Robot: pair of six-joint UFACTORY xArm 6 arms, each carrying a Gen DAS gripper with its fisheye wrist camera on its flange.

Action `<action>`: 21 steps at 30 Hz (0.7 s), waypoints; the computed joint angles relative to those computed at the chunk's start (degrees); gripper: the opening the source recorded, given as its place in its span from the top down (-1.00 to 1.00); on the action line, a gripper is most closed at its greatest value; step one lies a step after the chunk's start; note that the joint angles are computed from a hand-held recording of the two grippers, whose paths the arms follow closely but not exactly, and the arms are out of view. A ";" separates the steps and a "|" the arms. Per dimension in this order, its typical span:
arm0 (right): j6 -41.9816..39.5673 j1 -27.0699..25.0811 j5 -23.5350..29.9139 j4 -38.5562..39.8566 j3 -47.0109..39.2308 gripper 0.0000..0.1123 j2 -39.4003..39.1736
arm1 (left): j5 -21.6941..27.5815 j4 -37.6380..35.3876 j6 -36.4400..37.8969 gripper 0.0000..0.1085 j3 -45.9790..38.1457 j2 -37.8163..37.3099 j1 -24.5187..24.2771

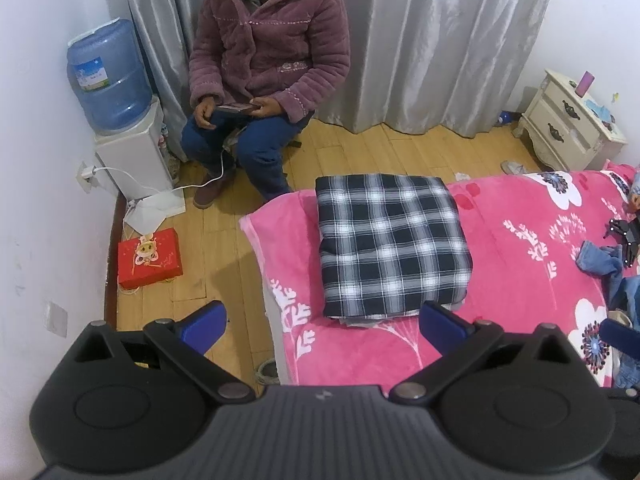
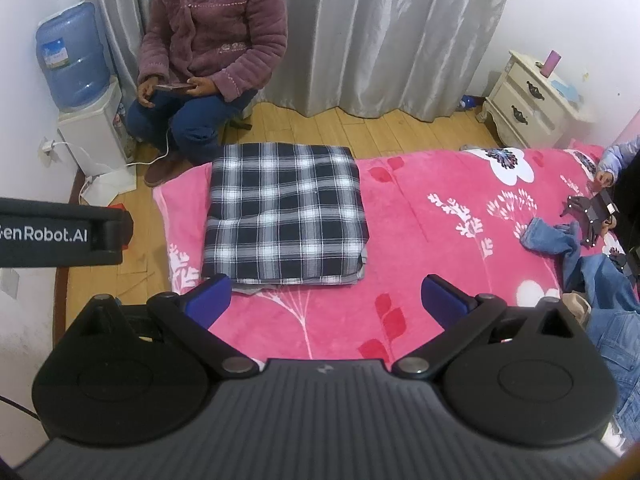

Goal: Fold clothes

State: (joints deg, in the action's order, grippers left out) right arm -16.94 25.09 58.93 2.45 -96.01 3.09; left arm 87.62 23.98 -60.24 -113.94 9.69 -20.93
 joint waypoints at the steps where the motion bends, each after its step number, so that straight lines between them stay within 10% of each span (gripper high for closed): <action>1: -0.03 0.02 0.08 -0.03 -0.10 -0.81 0.10 | -0.09 0.04 -0.04 -0.89 0.15 -0.09 0.02; 21: -0.89 0.71 -0.24 -0.78 0.07 -0.81 0.39 | -0.46 -0.06 -0.55 -0.89 1.98 -1.12 0.33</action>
State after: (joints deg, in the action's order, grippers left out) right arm -17.83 25.80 58.70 1.67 -95.94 3.48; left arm 87.16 23.91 -60.78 -111.96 8.57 -20.60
